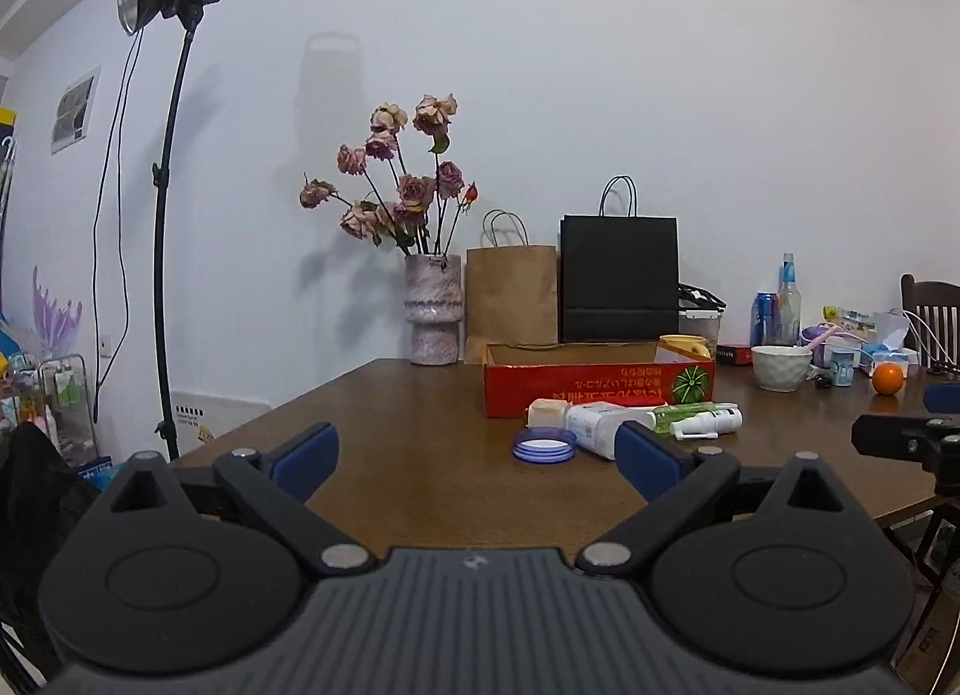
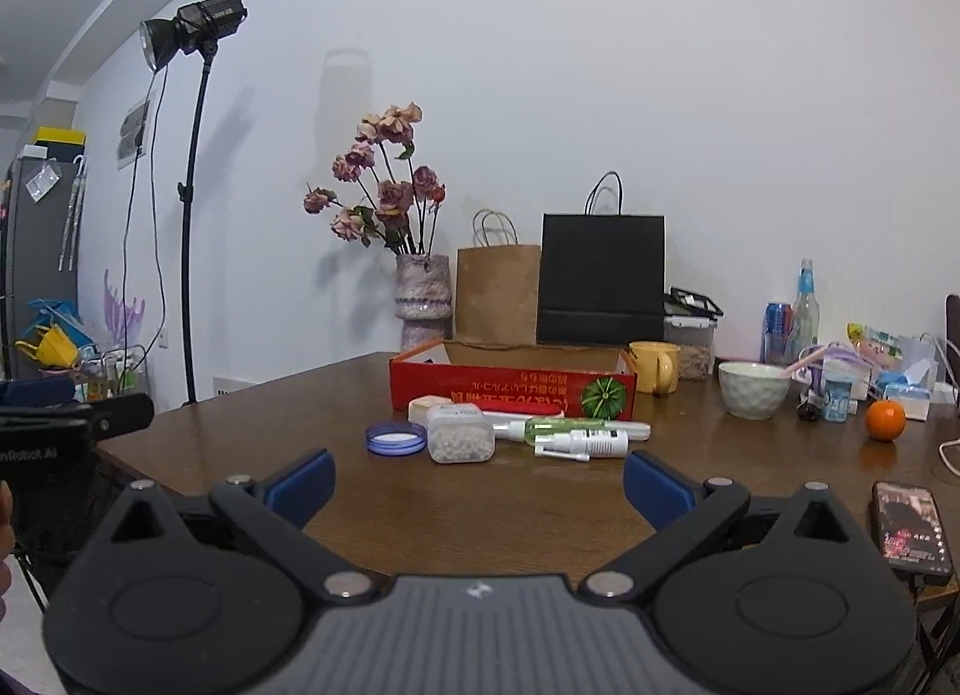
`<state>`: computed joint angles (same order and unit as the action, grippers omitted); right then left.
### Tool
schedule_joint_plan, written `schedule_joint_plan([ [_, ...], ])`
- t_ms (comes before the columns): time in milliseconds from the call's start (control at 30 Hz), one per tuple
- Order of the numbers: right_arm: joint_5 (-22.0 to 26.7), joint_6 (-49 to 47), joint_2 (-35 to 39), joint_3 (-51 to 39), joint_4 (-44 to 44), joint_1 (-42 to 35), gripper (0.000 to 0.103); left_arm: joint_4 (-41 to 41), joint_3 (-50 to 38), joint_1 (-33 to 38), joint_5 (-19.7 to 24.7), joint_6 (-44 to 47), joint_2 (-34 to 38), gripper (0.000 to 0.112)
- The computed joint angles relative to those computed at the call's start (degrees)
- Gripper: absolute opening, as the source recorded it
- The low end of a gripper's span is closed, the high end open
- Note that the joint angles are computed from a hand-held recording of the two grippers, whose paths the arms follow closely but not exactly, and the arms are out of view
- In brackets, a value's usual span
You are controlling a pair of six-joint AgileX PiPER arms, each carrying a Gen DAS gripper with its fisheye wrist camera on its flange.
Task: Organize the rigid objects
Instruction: 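Release both caps in the box and withdraw both tools, then grasp the blue-rimmed lid with the left tool while the right grasps the white plug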
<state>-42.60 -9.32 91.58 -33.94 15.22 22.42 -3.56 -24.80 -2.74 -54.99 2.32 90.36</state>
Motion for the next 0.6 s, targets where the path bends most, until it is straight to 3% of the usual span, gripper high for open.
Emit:
schedule_joint_plan([
  [200,0.6,1.4,2.9,-2.0,-1.8,-1.6,0.103,-1.1,-2.4,-0.7,0.5,0.8,2.9,0.101],
  [333,4.9,2.2,6.2,-7.3,-3.5,-3.9,0.101,1.6,-8.5,-0.8,7.1,1.1,6.8,0.101],
  [400,8.1,5.2,8.1,-11.1,-7.4,-6.0,0.1,5.0,-13.8,-0.9,13.5,2.1,9.2,0.101],
  [500,15.0,12.1,11.4,-19.0,-15.5,-8.9,0.095,2.0,-19.7,-2.4,13.9,4.7,13.9,0.101],
  [600,21.2,23.8,15.9,-29.0,-29.4,-11.4,0.094,3.7,-29.3,-1.8,19.8,1.8,18.2,0.098],
])
